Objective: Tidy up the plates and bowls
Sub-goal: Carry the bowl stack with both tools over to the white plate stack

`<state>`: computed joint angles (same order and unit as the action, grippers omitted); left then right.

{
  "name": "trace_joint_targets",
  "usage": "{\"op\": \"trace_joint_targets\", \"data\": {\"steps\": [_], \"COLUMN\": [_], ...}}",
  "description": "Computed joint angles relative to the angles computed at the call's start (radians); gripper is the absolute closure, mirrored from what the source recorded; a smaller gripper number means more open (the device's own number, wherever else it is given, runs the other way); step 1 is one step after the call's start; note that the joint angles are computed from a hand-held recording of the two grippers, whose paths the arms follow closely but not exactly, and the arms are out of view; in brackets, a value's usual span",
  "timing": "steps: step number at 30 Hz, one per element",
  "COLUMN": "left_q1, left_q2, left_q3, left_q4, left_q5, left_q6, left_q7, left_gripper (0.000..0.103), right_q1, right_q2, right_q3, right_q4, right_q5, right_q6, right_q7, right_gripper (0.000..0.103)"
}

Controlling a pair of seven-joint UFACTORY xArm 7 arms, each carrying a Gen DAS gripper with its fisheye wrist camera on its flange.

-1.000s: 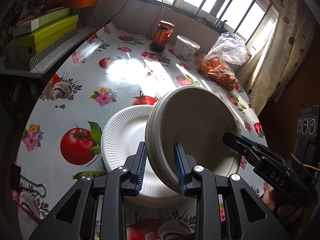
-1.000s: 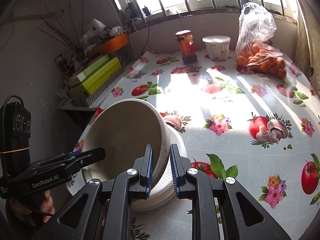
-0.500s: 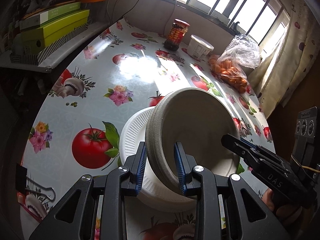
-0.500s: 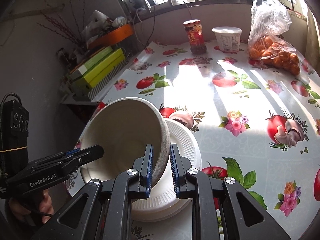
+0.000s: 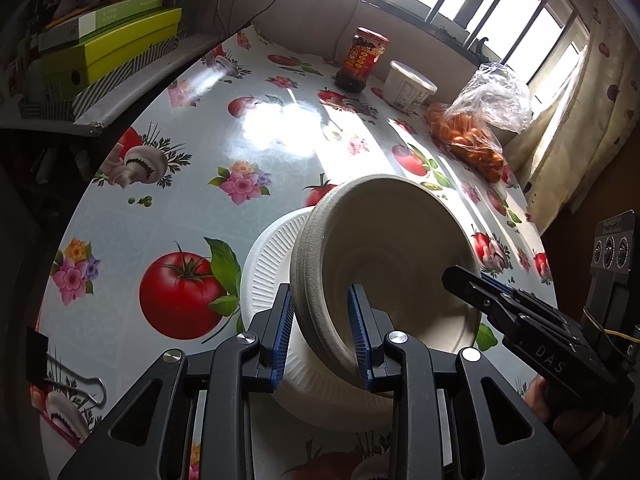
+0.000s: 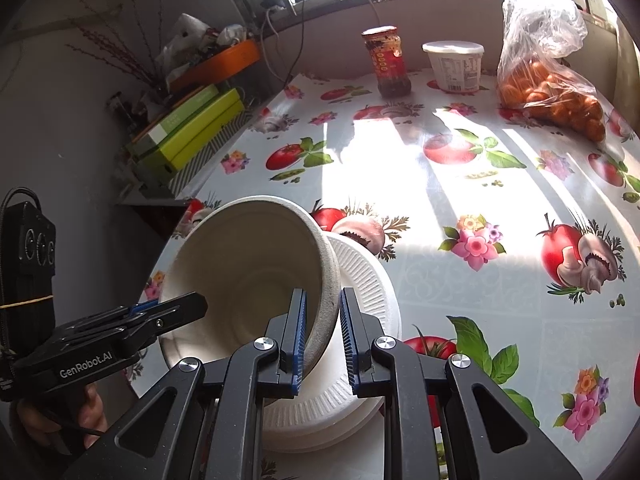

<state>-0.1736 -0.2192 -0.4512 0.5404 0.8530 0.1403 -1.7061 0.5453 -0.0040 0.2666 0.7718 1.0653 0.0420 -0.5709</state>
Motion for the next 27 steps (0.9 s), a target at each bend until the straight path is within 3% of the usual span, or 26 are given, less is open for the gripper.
{"op": "trace_joint_targets", "data": {"steps": [27], "left_q1": [-0.003], "left_q2": [0.029], "left_q3": [0.025], "left_q4": [0.007], "left_q5": [0.069], "left_q6": [-0.024], "left_q7": [-0.062], "left_gripper": [0.074], "right_q1": [-0.019], "right_q2": [0.021], "right_q3": [0.023], "right_q4": [0.01], "right_q5": [0.023], "right_q6": [-0.018], "right_q7": [-0.014], "right_gripper": [0.085]}}
